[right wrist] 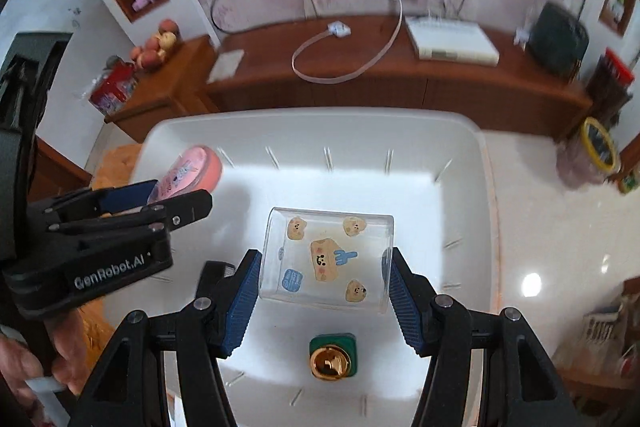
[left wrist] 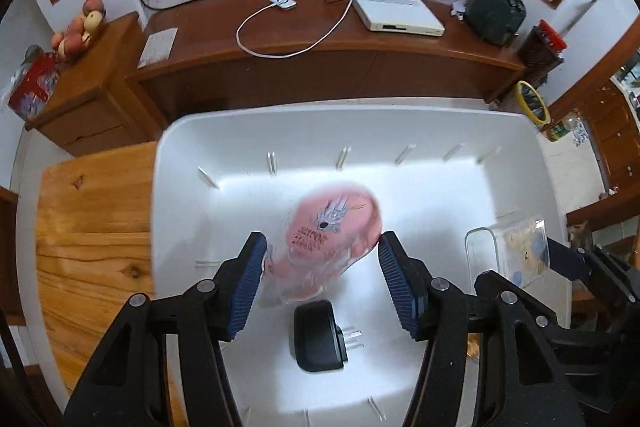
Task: Organize rigid objects
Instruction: 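Open both tools to drop the dispenser and clear box into the tray, then pull both tools back from the tray toward the table items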
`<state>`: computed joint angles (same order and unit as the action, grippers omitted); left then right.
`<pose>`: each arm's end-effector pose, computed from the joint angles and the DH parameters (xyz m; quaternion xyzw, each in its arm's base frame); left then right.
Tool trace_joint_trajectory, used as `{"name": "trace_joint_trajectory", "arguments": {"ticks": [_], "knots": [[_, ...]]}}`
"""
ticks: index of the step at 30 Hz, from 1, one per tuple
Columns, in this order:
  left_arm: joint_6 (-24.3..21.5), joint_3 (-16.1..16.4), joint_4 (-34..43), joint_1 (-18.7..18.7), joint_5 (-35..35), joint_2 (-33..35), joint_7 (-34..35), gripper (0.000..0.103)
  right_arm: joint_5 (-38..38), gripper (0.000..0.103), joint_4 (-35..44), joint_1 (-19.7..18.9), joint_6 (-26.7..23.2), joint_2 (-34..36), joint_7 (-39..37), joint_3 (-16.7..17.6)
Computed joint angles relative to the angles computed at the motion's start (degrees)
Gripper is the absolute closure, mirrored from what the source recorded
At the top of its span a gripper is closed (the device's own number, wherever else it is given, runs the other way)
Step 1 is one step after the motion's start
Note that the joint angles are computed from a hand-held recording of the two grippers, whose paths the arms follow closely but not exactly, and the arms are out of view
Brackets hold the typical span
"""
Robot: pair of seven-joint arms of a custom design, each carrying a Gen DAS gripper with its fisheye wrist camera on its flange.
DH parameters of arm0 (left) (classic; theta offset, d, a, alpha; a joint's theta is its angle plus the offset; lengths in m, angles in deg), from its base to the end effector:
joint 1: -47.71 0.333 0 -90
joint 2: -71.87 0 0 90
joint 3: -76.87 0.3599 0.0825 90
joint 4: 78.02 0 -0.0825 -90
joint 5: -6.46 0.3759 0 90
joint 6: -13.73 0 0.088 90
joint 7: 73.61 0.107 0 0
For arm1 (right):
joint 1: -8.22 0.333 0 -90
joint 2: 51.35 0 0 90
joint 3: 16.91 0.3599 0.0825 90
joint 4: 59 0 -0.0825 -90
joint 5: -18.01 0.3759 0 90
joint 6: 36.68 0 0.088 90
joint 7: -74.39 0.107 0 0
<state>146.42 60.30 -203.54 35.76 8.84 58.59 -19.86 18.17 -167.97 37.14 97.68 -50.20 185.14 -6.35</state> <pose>0.4333 -0.2475 0.5617 -0.7321 0.6571 -0.1571 0.0868 0.4599 0.3777 0.5781 -0.7939 0.5705 -0.0511 0.2038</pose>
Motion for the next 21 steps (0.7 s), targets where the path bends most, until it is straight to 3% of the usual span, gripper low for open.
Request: {"name": "trace_joint_trajectory", "arguments": {"ticks": [1,4,5,6,8,11,21], "knots": [[0.1,0.1,-0.2,-0.2,-0.8,0.3,0.5,0.061,0.4,0.041,-0.1,-0.1,0.1,0.3,0.0,-0.1],[-0.7,0.1,0.0,-0.3,-1.3,1.5,-0.3,0.058,2.9,0.041,0.6,-0.4,-0.9,2.2,-1.4,-0.1],[-1.5,-0.1,0.3,-0.3,-0.7,1.8,-0.8,0.051,3.6,0.041,0.7,-0.5,-1.4,2.8,-1.8,-0.1],[-2.0,0.0,0.4,-0.4,-0.7,1.9,-1.1,0.036,4.0,0.04,0.8,-0.6,-1.8,3.0,-2.2,-0.1],[-1.9,0.2,0.0,-0.6,-1.4,1.5,-1.5,0.022,5.2,0.039,0.4,-0.9,-2.2,3.2,-3.0,0.0],[-1.7,0.6,-0.6,-0.7,-2.4,0.9,-1.1,0.021,6.7,0.029,-1.3,-1.2,-1.2,2.1,-4.1,-0.1],[-1.7,-0.8,-1.6,-0.4,-1.4,-4.3,-2.6,0.022,7.7,0.028,-5.4,-1.2,0.6,-3.0,-5.9,-0.6]]}}
